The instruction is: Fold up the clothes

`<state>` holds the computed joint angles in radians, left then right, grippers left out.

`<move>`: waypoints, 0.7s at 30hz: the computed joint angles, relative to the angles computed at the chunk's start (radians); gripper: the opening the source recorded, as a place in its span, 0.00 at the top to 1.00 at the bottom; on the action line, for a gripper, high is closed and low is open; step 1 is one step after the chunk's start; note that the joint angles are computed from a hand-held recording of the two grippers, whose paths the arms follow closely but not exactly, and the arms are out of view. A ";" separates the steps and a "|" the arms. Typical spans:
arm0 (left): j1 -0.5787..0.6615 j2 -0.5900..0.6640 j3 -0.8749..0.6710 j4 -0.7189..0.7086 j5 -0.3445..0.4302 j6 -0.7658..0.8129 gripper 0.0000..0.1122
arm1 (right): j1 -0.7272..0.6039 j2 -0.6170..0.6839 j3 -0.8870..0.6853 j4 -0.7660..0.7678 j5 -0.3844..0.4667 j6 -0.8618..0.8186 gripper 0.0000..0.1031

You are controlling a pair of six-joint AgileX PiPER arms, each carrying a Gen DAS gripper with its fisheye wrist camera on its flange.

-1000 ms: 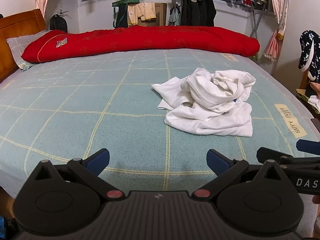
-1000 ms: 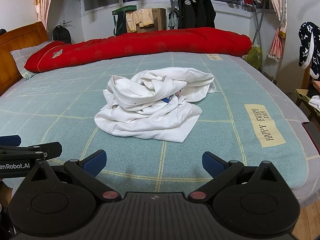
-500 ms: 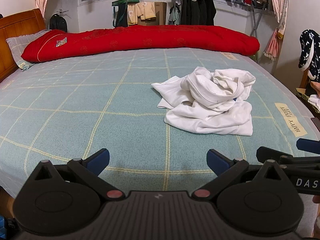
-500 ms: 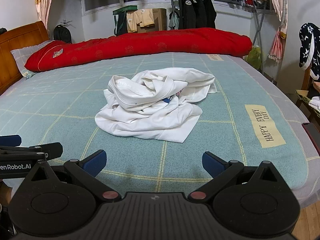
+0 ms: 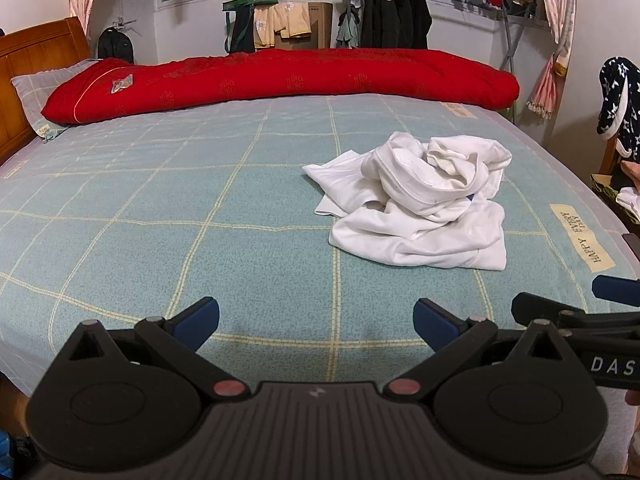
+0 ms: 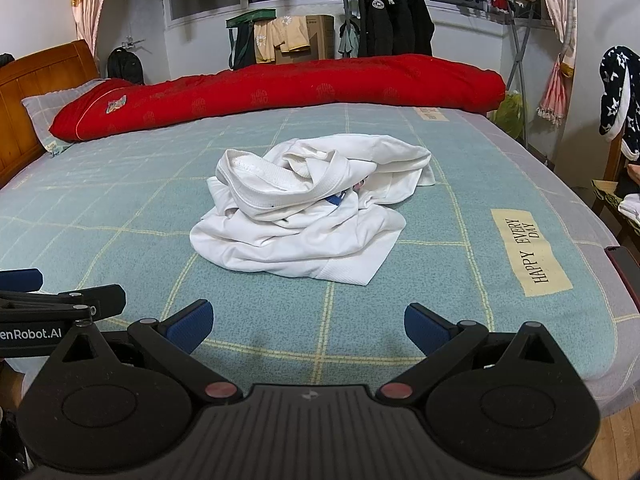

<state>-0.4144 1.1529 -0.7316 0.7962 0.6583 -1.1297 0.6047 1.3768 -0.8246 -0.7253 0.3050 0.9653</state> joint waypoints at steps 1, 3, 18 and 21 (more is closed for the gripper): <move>0.001 0.002 -0.001 -0.002 0.000 0.003 0.09 | 0.000 0.001 -0.001 0.002 0.000 -0.002 0.00; 0.002 0.004 -0.003 -0.006 0.001 0.009 0.09 | 0.000 0.004 -0.002 0.006 0.000 -0.007 0.00; 0.040 0.019 -0.012 -0.040 -0.029 0.060 0.09 | 0.003 0.026 -0.023 0.030 0.014 -0.038 0.00; 0.055 0.031 -0.018 -0.057 -0.043 0.084 0.09 | -0.002 0.037 -0.032 0.034 0.017 -0.043 0.00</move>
<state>-0.3593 1.1840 -0.7496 0.7395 0.6158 -1.0458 0.6023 1.4143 -0.8562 -0.6914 0.3224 0.9224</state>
